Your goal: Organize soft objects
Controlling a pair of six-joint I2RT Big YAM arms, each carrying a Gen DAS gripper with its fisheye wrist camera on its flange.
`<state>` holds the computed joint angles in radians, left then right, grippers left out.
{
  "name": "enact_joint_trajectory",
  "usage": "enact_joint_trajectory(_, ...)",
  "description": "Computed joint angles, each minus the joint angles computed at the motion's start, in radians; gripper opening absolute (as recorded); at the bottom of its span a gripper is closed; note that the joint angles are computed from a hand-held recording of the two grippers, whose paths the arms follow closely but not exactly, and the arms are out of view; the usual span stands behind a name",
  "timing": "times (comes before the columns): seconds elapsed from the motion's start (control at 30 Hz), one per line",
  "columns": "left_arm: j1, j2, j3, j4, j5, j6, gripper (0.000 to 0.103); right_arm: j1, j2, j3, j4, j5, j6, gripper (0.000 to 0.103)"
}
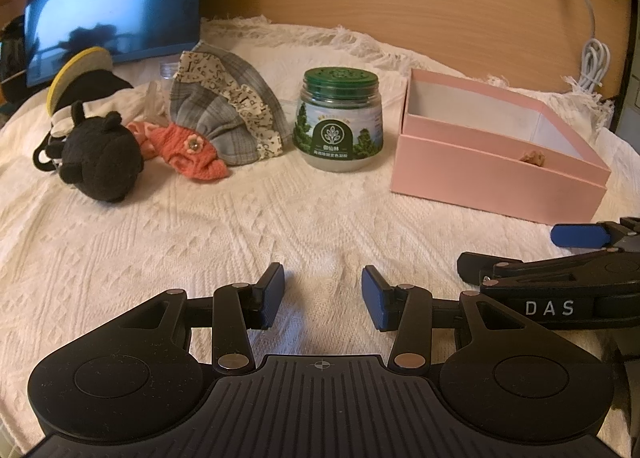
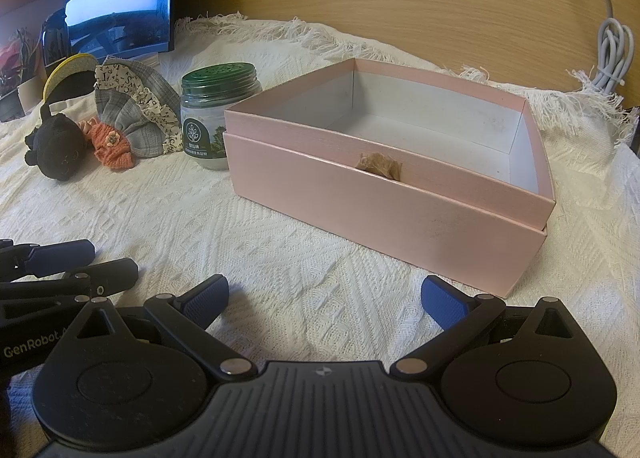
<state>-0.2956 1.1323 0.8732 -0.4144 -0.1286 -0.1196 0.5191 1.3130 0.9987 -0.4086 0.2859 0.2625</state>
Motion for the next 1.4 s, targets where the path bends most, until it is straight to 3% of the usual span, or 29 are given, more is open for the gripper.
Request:
enact_joint_trajectory(0.07,0.015,0.012,0.031,-0.055,0.037,0.014,0.048,-0.007,0.013,0.044,-0.085,-0.030,0.010,0.102)
enact_joint_trajectory(0.2,0.093,0.050,0.119,-0.195,0.194,0.027,0.042,-0.022,0.069,0.160,-0.270,-0.074,0.020,0.103)
enact_joint_trajectory(0.37,0.237,0.134,0.245,-0.382,0.473,0.040,0.030,-0.010,0.115,0.222,-0.352,-0.057,0.074,0.103)
enact_joint_trajectory(0.47,0.319,0.183,0.307,-0.462,0.639,0.129,0.028,0.003,0.122,0.245,-0.401,-0.035,0.118,0.103)
enact_joint_trajectory(0.57,0.395,0.182,0.359,-0.465,0.746,0.265,0.028,0.004,0.151,0.306,-0.475,-0.038,0.119,0.094)
enact_joint_trajectory(0.6,0.422,0.177,0.377,-0.449,0.762,0.302,0.028,0.010,0.160,0.331,-0.497,-0.035,0.116,0.089)
enact_joint_trajectory(0.67,0.480,0.163,0.409,-0.366,0.755,0.345,0.030,0.040,0.176,0.387,-0.509,-0.006,0.098,0.088)
enact_joint_trajectory(0.8,0.571,0.192,0.459,-0.085,0.595,0.359,0.031,0.113,0.215,0.510,-0.454,0.069,0.018,0.088)
enact_joint_trajectory(0.83,0.584,0.217,0.480,-0.056,0.562,0.377,0.031,0.129,0.235,0.554,-0.435,0.087,0.000,0.088)
enact_joint_trajectory(0.87,0.597,0.253,0.516,-0.058,0.539,0.404,0.031,0.141,0.257,0.597,-0.424,0.102,-0.009,0.088)
enact_joint_trajectory(1.0,0.628,0.409,0.683,-0.227,0.580,0.529,0.032,0.174,0.399,0.833,-0.431,0.111,-0.048,0.088)
enact_joint_trajectory(1.13,0.636,0.499,0.745,-0.261,0.582,0.639,0.035,0.201,0.576,1.104,-0.532,0.131,-0.111,0.088)
enact_joint_trajectory(1.23,0.676,0.585,0.839,-0.307,0.655,0.588,0.036,0.217,0.696,1.309,-0.648,0.114,-0.114,0.088)
enact_joint_trajectory(1.37,0.759,0.702,1.006,-0.444,0.879,0.443,0.024,0.230,0.818,1.519,-0.737,0.081,-0.121,0.088)
enact_joint_trajectory(1.4,0.768,0.720,1.034,-0.464,0.903,0.414,0.022,0.230,0.871,1.612,-0.773,0.067,-0.126,0.088)
